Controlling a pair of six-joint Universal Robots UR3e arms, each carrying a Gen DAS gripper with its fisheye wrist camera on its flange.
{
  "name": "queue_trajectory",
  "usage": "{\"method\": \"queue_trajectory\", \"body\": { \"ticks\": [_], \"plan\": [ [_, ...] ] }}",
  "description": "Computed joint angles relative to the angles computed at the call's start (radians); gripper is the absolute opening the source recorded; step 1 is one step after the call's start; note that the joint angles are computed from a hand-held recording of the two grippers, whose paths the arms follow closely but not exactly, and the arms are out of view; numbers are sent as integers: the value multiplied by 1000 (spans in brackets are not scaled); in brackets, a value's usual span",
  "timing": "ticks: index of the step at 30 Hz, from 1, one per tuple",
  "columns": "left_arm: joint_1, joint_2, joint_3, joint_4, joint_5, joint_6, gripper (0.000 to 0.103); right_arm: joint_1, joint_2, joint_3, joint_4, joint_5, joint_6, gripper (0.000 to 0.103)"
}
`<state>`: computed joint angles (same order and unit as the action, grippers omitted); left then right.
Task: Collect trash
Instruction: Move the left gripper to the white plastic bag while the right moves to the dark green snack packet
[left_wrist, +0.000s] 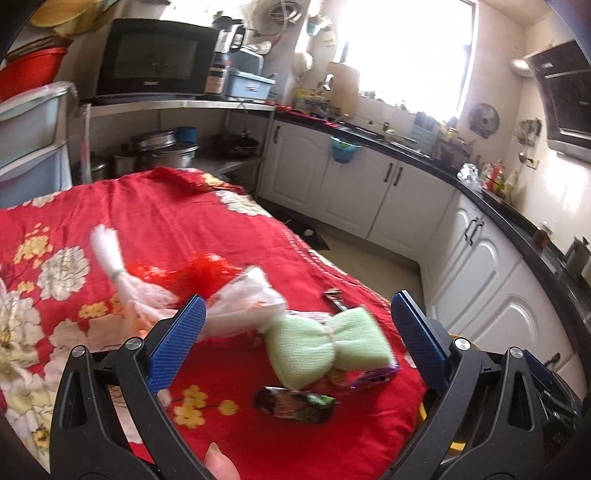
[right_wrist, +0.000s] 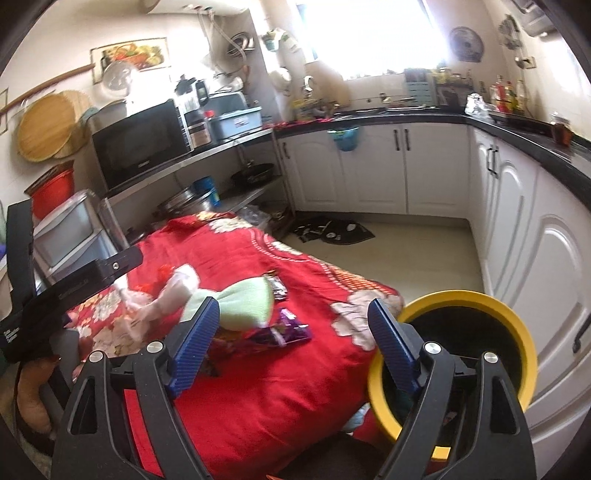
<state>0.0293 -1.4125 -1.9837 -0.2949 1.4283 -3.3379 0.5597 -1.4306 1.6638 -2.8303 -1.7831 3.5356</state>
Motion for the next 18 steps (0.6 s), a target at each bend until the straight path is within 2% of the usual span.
{"method": "queue_trajectory", "body": {
  "ticks": [9, 15, 18],
  "plan": [
    [178, 81, -90, -32, -66, 11, 92, 54, 137, -142, 40, 42, -36, 80],
    [303, 112, -148, -71, -134, 24, 92, 66, 231, -230, 75, 121, -80, 79],
    [360, 113, -179, -79, -170, 42, 92, 66, 283, -282, 107, 149, -100, 75]
  ]
}}
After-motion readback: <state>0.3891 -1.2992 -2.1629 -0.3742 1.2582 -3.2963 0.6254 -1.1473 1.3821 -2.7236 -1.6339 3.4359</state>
